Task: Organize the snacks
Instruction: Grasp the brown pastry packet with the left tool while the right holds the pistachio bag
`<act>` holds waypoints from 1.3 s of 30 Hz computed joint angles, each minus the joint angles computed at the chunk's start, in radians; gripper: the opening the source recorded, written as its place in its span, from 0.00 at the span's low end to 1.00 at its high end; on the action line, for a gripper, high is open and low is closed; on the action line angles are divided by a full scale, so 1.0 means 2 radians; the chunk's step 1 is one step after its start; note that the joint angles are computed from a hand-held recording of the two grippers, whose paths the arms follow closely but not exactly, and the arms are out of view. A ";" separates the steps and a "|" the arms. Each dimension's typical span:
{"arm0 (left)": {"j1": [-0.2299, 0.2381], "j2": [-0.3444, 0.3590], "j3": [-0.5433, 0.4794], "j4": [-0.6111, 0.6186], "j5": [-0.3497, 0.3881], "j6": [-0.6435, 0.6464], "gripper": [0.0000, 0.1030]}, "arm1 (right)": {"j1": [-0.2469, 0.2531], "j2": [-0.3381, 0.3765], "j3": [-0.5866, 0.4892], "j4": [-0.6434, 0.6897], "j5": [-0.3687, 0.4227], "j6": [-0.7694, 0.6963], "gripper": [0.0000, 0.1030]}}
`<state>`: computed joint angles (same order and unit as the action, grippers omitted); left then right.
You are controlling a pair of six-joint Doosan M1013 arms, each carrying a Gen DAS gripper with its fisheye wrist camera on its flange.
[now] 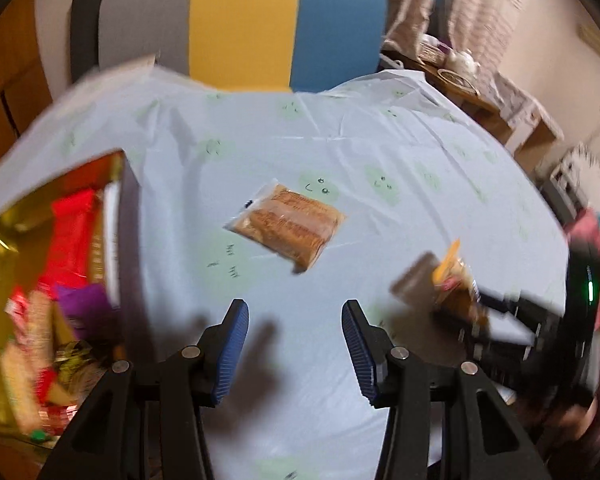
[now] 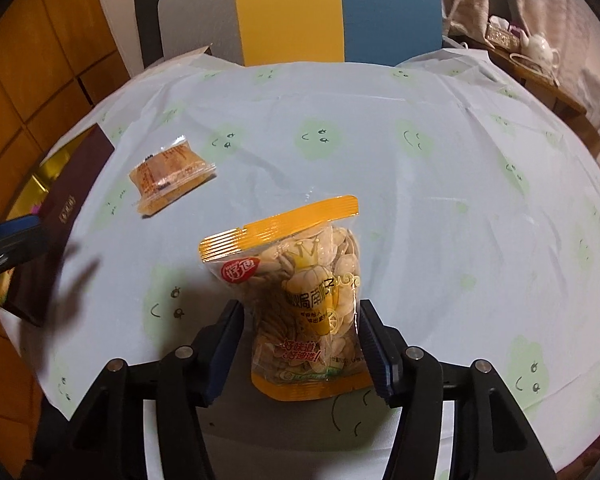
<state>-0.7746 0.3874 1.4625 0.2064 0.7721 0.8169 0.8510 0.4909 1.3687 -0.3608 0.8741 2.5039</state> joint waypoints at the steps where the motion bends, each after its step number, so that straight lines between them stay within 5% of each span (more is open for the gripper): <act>1: 0.005 0.008 -0.009 -0.019 0.003 0.002 0.48 | -0.002 -0.002 0.004 0.004 -0.007 0.002 0.62; 6: 0.029 0.046 -0.054 -0.100 0.019 0.001 0.49 | -0.007 -0.011 0.022 0.018 -0.034 0.019 0.64; 13: 0.051 0.089 -0.102 -0.163 0.047 -0.050 0.68 | -0.012 -0.021 0.041 0.023 -0.069 0.026 0.68; 19: 0.046 0.120 -0.156 -0.117 0.098 -0.083 0.68 | -0.014 -0.028 0.056 0.025 -0.098 0.036 0.70; 25: 0.023 0.154 -0.214 -0.043 0.183 -0.009 0.68 | -0.012 -0.031 0.062 0.016 -0.109 0.043 0.71; 32: 0.000 0.123 -0.148 0.031 0.124 0.053 0.60 | -0.013 -0.034 0.065 0.019 -0.113 0.046 0.71; 39: -0.012 0.075 -0.068 0.041 0.078 0.031 0.60 | -0.013 -0.034 0.057 0.008 -0.097 0.070 0.70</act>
<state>-0.7978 0.5369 1.3267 0.2890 0.9289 0.8791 0.8253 0.4220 1.4826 -0.3450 0.6804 2.6432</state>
